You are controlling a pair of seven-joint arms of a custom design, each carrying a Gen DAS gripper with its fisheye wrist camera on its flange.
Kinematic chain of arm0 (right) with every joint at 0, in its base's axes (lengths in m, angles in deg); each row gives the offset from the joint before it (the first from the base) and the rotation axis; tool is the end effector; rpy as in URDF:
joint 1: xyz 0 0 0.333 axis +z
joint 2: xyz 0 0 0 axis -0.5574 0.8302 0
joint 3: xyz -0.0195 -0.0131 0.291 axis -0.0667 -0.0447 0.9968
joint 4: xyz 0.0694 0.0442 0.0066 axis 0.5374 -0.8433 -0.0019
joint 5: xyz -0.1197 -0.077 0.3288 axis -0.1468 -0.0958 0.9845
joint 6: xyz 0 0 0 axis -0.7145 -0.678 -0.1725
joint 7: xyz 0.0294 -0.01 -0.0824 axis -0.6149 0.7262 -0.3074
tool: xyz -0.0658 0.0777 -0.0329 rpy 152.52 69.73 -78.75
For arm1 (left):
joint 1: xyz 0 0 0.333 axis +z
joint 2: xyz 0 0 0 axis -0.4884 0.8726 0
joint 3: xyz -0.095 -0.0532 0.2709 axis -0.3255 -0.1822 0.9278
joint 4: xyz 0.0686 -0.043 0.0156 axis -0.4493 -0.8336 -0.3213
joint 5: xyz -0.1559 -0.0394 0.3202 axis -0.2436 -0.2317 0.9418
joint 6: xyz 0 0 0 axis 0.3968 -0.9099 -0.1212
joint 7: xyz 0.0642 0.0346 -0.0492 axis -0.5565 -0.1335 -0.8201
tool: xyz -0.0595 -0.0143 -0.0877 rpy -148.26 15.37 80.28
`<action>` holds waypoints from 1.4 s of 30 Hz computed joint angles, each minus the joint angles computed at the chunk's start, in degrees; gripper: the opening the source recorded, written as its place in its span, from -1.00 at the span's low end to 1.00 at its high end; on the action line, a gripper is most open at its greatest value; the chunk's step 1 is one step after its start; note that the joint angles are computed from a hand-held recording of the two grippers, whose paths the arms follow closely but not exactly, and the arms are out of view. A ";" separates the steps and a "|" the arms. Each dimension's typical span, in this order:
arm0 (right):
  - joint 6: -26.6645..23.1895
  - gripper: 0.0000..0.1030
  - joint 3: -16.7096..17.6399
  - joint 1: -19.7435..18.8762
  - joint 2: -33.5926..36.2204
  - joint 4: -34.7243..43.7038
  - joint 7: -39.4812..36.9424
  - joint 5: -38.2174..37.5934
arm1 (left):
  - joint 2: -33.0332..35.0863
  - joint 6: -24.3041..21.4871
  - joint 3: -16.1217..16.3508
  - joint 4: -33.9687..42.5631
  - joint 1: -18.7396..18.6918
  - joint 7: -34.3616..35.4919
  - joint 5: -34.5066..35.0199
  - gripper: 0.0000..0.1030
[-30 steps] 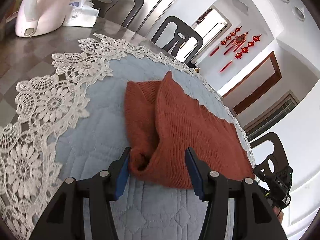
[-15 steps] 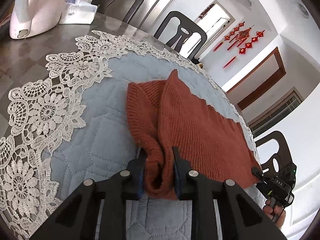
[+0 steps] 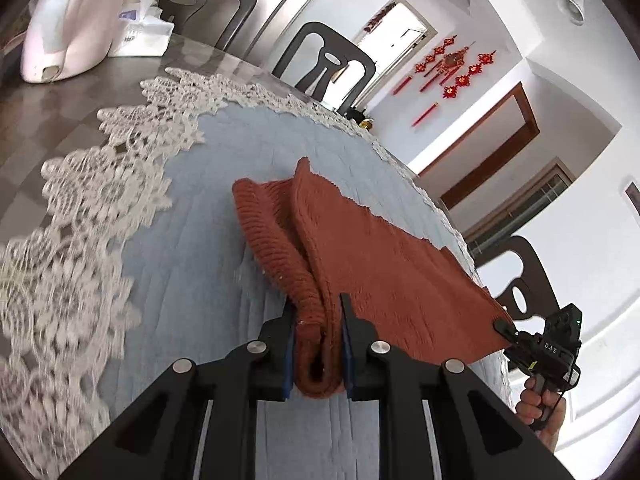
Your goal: Fold small clothes
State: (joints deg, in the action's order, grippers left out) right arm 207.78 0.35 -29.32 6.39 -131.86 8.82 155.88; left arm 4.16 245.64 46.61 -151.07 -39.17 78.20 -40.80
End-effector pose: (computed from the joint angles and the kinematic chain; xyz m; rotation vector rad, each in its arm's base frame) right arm 0.5209 0.0472 0.3838 -1.6596 1.4046 0.2241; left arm 0.3771 -0.1836 0.4303 -2.2714 1.4216 -1.3271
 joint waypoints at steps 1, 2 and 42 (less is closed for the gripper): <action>0.09 -0.69 -0.03 -0.03 -0.53 -0.67 0.31 -0.51 | -0.59 0.08 0.61 -0.76 -1.02 -0.33 0.13 -0.62; 0.32 -0.69 -0.18 -0.12 -1.48 -2.04 0.45 -1.21 | -1.28 0.01 0.58 -1.50 -1.57 -0.62 0.16 -0.62; 21.52 -0.64 3.99 6.21 0.59 -1.00 -10.58 1.64 | -0.50 -14.19 -26.09 9.08 24.98 -7.08 15.34 -0.53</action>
State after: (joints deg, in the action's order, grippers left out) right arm 229.30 4.33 -23.11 6.98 -132.86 -1.76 157.52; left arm 3.66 231.45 20.52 -141.99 -14.20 71.12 -25.46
